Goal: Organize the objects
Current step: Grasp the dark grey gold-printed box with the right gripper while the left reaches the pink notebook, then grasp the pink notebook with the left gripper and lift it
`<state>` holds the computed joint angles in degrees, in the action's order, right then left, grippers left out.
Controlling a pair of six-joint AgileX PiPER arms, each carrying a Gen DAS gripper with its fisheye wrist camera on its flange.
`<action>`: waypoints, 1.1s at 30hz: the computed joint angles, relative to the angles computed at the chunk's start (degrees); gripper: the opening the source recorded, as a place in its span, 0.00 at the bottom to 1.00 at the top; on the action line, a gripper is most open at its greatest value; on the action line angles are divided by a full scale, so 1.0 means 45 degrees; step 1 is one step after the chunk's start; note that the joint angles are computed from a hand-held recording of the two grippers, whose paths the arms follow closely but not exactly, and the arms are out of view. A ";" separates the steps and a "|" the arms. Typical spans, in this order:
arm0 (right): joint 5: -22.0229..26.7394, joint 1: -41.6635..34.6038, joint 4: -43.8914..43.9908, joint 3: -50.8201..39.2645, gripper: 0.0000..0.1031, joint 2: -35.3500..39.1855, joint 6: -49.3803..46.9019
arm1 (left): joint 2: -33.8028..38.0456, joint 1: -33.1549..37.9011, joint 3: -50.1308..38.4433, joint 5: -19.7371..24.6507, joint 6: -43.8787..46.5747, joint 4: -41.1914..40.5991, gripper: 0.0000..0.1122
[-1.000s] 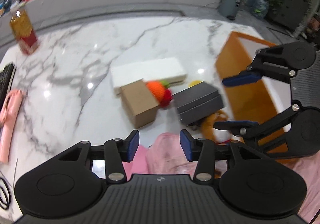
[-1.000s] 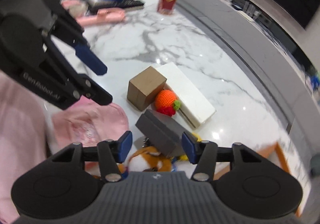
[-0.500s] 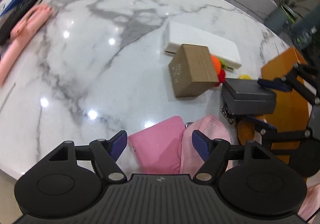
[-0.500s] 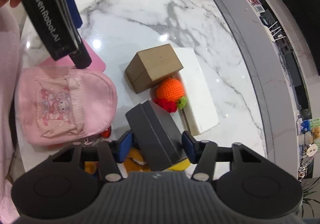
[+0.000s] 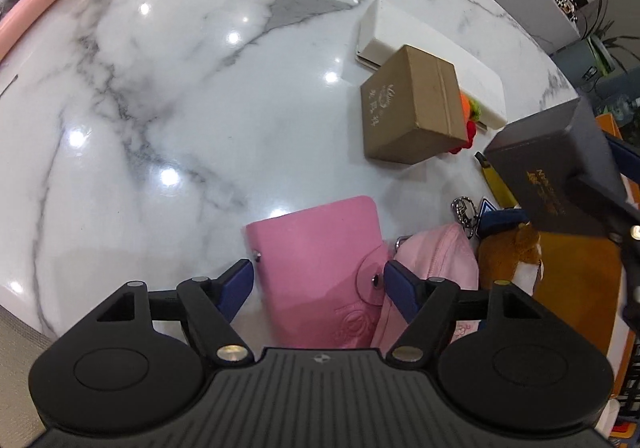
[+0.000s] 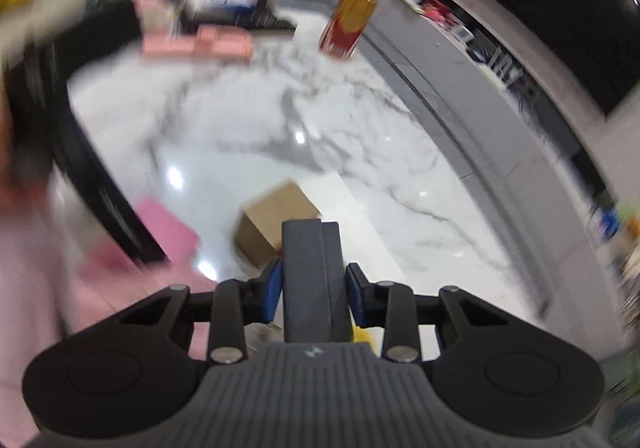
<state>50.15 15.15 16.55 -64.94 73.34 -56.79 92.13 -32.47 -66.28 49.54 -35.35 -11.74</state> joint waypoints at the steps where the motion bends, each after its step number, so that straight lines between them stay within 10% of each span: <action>1: 0.0555 -0.0246 0.0529 -0.0287 0.35 0.0088 0.0421 | 0.0043 -0.0210 -0.0086 0.0005 -0.0279 0.0342 0.75; 6: 0.2543 -0.1072 0.1902 -0.0886 0.35 0.0765 0.2723 | 0.0148 -0.1138 -0.0305 -0.0183 -0.1263 0.2062 0.63; 17: 0.1978 -0.1609 0.2195 0.0159 0.35 0.0657 0.3809 | -0.1116 -0.1683 -0.0063 -0.0782 -0.1341 0.3327 0.16; 33: 0.2742 -0.3935 0.4433 0.1241 0.35 0.0462 0.3150 | -0.0328 -0.3850 -0.1302 -0.0347 -0.1641 0.3868 0.11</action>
